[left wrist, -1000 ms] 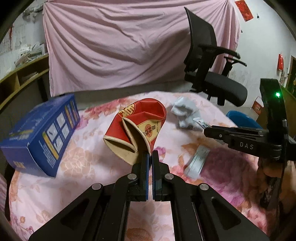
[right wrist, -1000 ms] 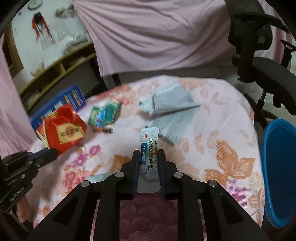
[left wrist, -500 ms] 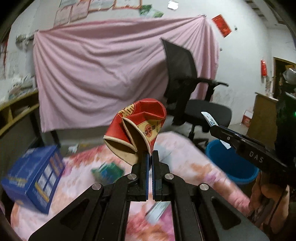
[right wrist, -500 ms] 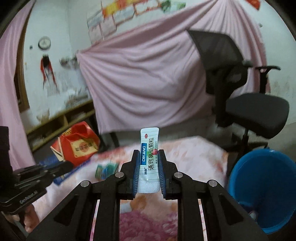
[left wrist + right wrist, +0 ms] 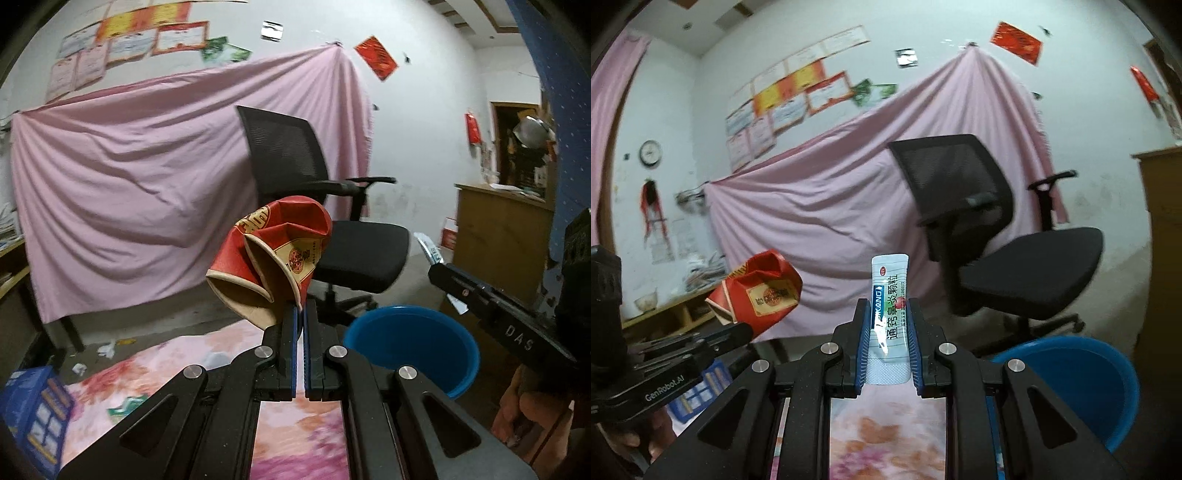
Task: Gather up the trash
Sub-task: 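Carry both items over the blue basin and open both tools to drop them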
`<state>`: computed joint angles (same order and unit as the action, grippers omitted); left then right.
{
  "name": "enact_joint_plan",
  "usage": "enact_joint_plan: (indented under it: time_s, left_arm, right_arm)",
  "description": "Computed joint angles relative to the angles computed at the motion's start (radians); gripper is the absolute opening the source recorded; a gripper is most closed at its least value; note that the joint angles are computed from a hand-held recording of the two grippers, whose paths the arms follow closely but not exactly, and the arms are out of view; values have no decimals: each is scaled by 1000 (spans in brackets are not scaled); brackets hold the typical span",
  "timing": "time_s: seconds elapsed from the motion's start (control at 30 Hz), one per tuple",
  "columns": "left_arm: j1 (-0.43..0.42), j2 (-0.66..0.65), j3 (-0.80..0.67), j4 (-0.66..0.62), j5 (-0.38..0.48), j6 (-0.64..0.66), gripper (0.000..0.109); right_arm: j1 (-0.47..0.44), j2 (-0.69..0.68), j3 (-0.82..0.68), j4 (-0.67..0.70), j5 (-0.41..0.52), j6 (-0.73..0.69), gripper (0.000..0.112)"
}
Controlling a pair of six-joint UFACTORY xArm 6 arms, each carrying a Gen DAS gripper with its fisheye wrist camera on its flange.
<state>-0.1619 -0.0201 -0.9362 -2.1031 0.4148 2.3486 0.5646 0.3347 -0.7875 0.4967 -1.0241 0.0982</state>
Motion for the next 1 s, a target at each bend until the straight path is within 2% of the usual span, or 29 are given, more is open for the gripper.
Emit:
enact_joint_plan:
  time_s: [0.13, 0.47, 0.7, 0.8, 1.0]
  left_arm:
    - [-71, 51, -46, 39, -33, -52, 1]
    - [-177, 185, -153, 223, -82, -293, 1]
    - [-209, 257, -204, 426, -97, -527, 1]
    - [-207, 273, -216, 531, -77, -637, 1]
    - [-208, 295, -228, 644, -77, -743, 2]
  right_arm:
    - [-23, -22, 48, 54, 12, 3, 17]
    - [-123, -63, 151, 46, 71, 137, 17]
    - [-162, -69, 158, 26, 154, 200, 20]
    - [-174, -76, 156, 27, 205, 214, 20]
    - [-202, -80, 168, -13, 251, 266, 23]
